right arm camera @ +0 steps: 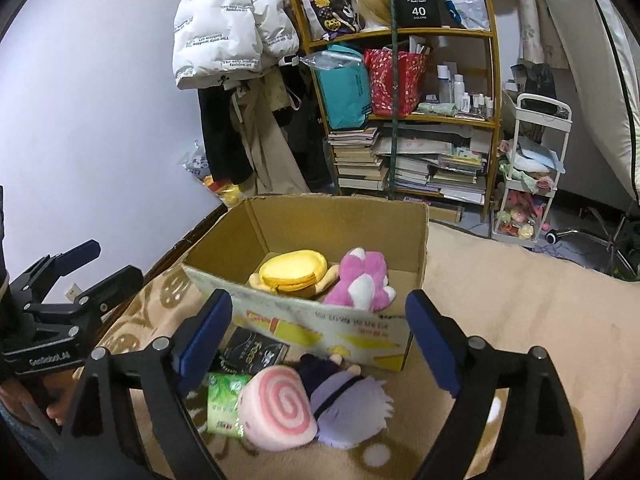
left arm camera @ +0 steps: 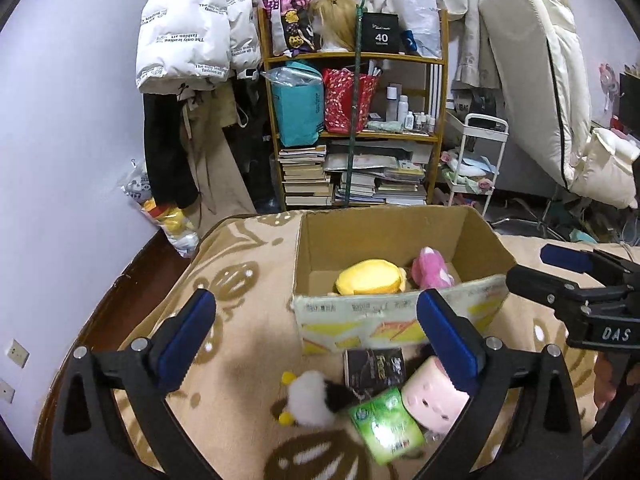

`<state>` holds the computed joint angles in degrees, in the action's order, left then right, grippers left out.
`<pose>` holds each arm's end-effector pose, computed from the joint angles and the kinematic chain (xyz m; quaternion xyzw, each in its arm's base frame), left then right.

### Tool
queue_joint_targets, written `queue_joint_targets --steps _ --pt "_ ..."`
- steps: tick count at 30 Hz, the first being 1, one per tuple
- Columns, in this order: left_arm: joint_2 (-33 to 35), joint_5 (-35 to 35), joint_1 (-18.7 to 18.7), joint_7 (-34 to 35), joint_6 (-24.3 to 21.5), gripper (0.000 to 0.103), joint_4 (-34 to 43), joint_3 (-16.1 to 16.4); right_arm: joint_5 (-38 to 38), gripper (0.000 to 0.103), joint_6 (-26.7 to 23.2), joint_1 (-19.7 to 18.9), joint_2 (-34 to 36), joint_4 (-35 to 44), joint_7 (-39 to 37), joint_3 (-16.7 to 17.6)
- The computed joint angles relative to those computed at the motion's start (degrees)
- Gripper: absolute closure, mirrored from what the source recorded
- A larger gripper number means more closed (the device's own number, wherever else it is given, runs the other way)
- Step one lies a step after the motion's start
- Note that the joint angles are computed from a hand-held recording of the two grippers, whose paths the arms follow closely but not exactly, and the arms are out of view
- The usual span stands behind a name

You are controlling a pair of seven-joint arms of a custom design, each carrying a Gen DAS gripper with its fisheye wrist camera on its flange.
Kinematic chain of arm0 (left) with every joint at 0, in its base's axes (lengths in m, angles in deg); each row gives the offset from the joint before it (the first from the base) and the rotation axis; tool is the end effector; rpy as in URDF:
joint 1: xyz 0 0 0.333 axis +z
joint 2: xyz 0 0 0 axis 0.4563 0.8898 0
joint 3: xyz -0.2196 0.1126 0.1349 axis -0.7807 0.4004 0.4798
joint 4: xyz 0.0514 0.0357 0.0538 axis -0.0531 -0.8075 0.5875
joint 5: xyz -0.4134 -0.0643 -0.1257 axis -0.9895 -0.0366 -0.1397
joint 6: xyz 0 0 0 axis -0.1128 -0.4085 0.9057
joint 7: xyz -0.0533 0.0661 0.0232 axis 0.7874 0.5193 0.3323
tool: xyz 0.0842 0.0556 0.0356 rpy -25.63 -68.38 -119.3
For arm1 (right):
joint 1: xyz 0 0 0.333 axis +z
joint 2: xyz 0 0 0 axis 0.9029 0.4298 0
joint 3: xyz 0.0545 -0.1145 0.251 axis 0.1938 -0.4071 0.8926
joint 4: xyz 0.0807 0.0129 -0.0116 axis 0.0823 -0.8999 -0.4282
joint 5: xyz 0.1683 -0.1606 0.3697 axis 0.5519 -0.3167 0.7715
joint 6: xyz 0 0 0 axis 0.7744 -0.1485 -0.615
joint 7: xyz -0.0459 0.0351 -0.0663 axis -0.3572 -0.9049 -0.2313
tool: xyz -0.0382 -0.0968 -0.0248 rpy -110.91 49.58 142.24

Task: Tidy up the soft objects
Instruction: 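Open both tools to drop the dog and bear plushes into the box, then move both tools back down toward the remaining items beside the box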

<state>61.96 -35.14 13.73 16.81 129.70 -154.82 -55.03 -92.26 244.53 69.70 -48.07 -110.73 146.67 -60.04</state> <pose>0.5901 -0.2874 0.5563 -0.4311 0.7841 -0.3761 0.2407 0.5097 0.1853 0.5234 -0.5431 0.7179 -0.2633 0.3469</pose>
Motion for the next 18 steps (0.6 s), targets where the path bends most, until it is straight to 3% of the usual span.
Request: queue_joint_targets --steps 6,18 --pt "-4.3 1.5 0.0 -1.2 -1.5 0.003 -3.5 0.3 -0.5 0.004 -1.8 0.1 -3.3 -1.4 1.3 1.5" --pt "-9.6 0.9 0.2 -3.1 -7.0 0.003 -7.5 1.3 -1.1 0.003 -4.6 1.1 -7.7 -3.7 3.2 3.6"
